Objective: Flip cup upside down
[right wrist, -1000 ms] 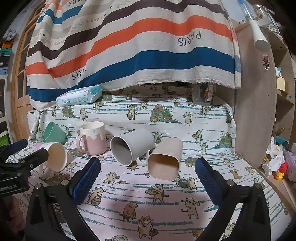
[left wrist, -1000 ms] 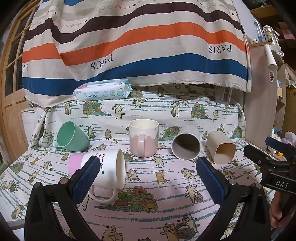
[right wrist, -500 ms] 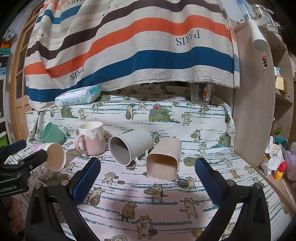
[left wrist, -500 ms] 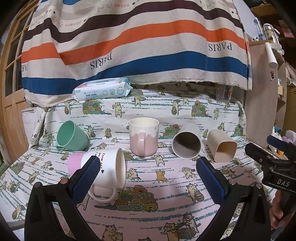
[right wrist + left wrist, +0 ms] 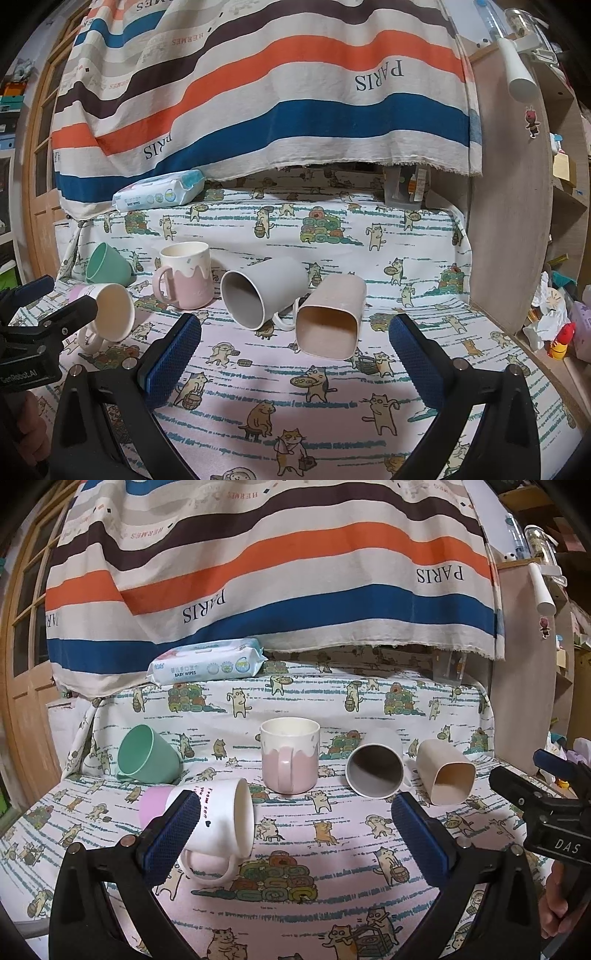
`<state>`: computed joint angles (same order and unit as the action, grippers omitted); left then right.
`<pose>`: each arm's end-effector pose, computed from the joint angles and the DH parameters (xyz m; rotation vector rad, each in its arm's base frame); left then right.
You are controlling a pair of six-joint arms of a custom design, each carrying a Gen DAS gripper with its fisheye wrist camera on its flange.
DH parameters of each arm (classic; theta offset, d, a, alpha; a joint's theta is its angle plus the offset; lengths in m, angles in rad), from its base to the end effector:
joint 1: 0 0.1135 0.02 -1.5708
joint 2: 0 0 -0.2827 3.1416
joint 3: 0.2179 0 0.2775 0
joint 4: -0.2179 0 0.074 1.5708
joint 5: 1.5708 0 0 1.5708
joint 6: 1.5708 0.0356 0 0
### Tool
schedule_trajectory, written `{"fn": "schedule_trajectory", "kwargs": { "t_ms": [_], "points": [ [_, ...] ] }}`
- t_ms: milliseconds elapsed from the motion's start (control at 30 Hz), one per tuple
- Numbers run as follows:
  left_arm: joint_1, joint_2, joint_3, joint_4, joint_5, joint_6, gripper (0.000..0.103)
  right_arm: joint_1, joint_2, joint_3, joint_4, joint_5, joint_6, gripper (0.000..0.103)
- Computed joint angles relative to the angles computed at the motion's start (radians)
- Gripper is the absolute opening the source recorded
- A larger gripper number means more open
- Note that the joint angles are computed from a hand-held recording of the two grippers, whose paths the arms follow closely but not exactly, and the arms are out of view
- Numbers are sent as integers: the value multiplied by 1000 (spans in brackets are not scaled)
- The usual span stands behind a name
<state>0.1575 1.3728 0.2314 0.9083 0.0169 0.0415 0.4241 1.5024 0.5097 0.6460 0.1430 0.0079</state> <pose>0.2355 0.0368 0.1440 -0.0926 1.8033 0.1266 0.2771 0.1195 0.1643 -0.3013 1.8930 0.1541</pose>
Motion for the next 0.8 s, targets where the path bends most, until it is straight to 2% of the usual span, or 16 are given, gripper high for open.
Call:
{"fn": "schedule_trajectory", "kwargs": {
  "t_ms": [167, 300, 400, 800],
  "points": [
    [6, -18, 15, -63, -5, -2, 103, 1, 1, 2, -3, 1, 0, 103],
    [10, -12, 14, -51, 2, -6, 103, 2, 1, 2, -3, -3, -1, 103],
    [8, -24, 17, -83, -3, 8, 103, 4, 2, 3, -4, 0, 1, 103],
    [8, -17, 14, -65, -2, -2, 103, 5, 2, 9, -13, 24, 14, 103]
  ]
}}
